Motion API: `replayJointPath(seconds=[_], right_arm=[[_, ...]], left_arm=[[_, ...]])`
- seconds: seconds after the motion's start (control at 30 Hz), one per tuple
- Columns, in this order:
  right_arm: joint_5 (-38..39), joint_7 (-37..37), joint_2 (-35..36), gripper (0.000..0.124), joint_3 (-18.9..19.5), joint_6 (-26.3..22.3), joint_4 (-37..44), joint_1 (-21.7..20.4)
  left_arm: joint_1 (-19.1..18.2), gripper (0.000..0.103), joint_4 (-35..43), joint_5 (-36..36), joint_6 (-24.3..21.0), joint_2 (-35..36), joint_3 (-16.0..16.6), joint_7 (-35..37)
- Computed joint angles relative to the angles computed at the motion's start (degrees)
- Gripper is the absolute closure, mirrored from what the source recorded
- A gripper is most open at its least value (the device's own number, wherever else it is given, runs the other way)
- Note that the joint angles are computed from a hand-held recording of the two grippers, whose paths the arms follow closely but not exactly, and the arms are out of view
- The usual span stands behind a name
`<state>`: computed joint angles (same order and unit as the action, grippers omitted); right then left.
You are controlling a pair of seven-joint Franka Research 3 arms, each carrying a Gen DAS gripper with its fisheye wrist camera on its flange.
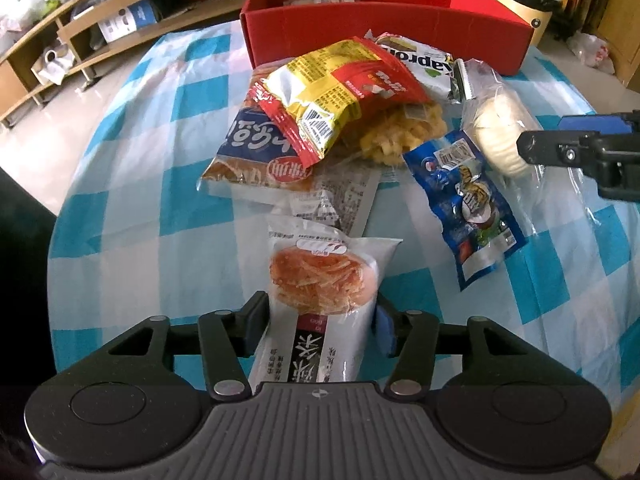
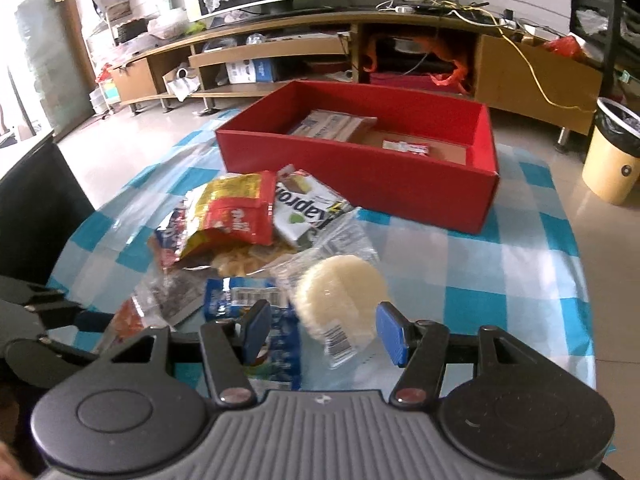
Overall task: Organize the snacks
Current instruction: 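Grasp the round rice cake in clear wrap with the right gripper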
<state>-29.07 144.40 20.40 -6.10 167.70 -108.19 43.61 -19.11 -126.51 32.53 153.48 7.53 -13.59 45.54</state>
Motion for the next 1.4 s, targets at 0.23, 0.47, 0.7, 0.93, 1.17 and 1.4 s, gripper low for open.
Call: replayJointPath(seconds=[0.23,0.47,0.7,0.93,1.17,1.4], right_arm=[[2.1,-11.8,1.6,0.054,3.3,0.9,1.7,-4.1],[20.0,-36.7,6.0,0.051,16.6,-1.5,5.1,-16.0],[26.8,-37.0,5.9,0.071,12.7,-0.3,3.7,-12.4],[32.2,-34.9,2.6,0.072,9.3,1.9,-1.1,-8.5],[29.6,-28.6,-0.3,0.073,4.7,4.6,-4.7,-4.6],[25.1,-21.5,-2.0,0.073,0.4,7.4,-7.2,-1.3]], left_arm=[[0.6,0.015,-1.7,-1.5,0.8,-1.2,-0.1,1.2],[0.7,0.010,-0.6,-2.9,0.4,0.3,0.0,2.8],[0.4,0.035,0.0,-1.3,1.6,0.4,0.4,1.5],[0.6,0.048,0.4,-1.4,1.5,0.2,0.6,-0.1],[0.1,0.049,0.4,2.0,1.6,-0.9,0.7,-4.4],[-0.6,0.049,2.7,6.9,2.8,-0.2,0.9,-8.7]])
